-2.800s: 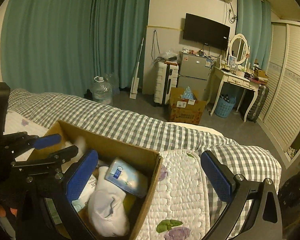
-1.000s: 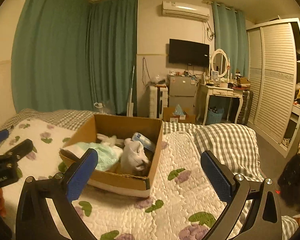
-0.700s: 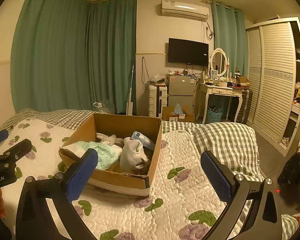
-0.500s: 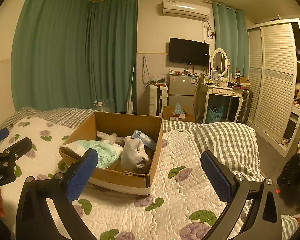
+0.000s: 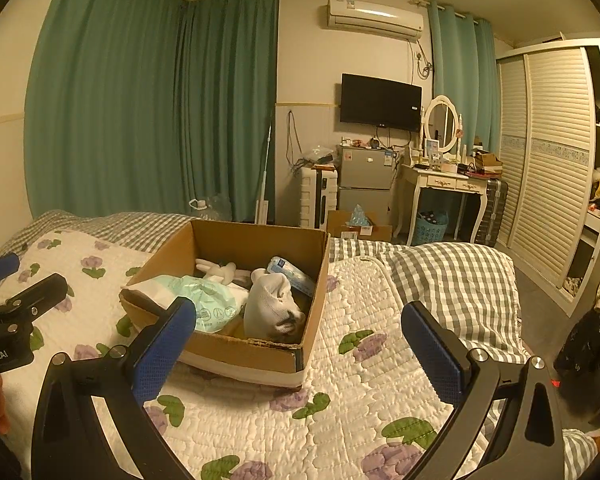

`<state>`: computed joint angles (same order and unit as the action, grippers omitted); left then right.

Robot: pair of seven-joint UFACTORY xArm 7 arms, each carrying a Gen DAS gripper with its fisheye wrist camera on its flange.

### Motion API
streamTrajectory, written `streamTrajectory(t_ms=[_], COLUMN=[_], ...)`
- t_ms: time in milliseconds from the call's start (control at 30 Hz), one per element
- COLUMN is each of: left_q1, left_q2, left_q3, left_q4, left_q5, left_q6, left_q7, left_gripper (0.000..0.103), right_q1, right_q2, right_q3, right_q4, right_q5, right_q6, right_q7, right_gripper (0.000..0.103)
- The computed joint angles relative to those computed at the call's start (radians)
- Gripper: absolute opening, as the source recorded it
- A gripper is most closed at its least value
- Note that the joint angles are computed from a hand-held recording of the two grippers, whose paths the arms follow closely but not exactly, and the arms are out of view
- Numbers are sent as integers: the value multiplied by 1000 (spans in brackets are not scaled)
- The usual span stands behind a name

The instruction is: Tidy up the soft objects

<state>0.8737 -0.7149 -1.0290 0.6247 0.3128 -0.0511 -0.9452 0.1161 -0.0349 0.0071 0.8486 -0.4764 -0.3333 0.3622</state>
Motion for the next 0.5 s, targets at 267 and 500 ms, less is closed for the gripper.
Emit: streamTrajectory(t_ms=[267,500], left_q1=[-14,-18], left_q2=[12,13], left_q3=[5,10], left_q4=[0,-1], left_q5=[3,4], left_q6=[5,7], left_q7=[7,1], left_gripper=[103,103], right_q1=[-1,-3], right_q2=[6,8], right_q3=[3,12], right_q4=[0,-3], right_q5=[9,30], right_q6=[0,2], right_q7=[-3,-22], right_gripper=[103,103])
